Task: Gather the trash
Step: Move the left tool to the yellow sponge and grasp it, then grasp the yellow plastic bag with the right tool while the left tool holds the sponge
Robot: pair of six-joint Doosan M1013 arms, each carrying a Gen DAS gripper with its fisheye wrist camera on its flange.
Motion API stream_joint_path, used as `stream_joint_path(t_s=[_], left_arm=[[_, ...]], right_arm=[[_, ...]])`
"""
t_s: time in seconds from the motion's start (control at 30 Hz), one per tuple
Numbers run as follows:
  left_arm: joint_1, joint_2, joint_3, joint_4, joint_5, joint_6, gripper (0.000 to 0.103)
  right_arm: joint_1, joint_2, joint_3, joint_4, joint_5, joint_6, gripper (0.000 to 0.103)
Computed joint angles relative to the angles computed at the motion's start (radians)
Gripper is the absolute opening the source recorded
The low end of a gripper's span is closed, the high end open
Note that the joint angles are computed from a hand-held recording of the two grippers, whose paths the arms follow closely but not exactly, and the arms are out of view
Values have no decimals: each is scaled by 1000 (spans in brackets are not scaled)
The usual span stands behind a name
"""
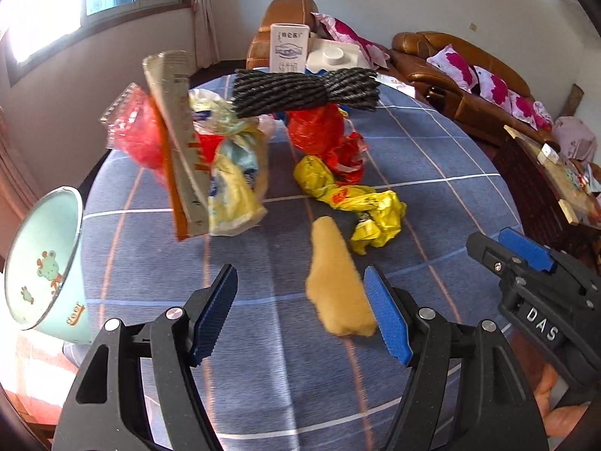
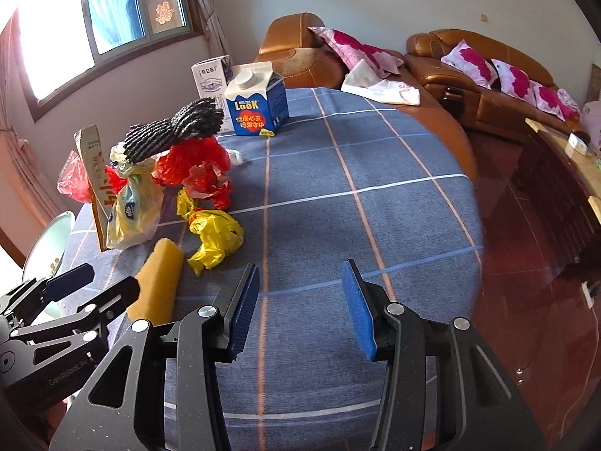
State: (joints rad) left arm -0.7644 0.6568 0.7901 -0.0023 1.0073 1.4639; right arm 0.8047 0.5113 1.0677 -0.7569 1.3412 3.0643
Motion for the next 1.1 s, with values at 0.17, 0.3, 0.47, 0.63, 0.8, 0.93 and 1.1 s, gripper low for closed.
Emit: stream_joint_path(t_s=[0.17, 0.3, 0.47, 0.63, 0.8, 0.93, 1.1], left_arm=[[-15, 21, -27, 17, 22, 8, 68], [-16, 34, -41, 2, 50, 9, 66], [-10, 41, -42, -12, 63, 11, 49], [0, 40, -36, -56, 57, 35, 33], [9, 23, -5, -51, 30, 46, 27], [21, 4, 18, -33, 7, 34, 26], [34, -24, 56, 1, -29, 19, 26]], right_arm=[[-5, -13, 26, 9, 2, 17, 47], [-9, -18, 37, 12, -4, 29, 47], [-13, -13, 31, 19, -12, 17, 47], [-18, 1, 10, 28, -20, -6, 47], [-26, 15, -19, 32, -44, -44, 47], [-36, 31, -50, 28, -71, -87, 47], [-53, 51, -87, 51, -116, -141, 51]])
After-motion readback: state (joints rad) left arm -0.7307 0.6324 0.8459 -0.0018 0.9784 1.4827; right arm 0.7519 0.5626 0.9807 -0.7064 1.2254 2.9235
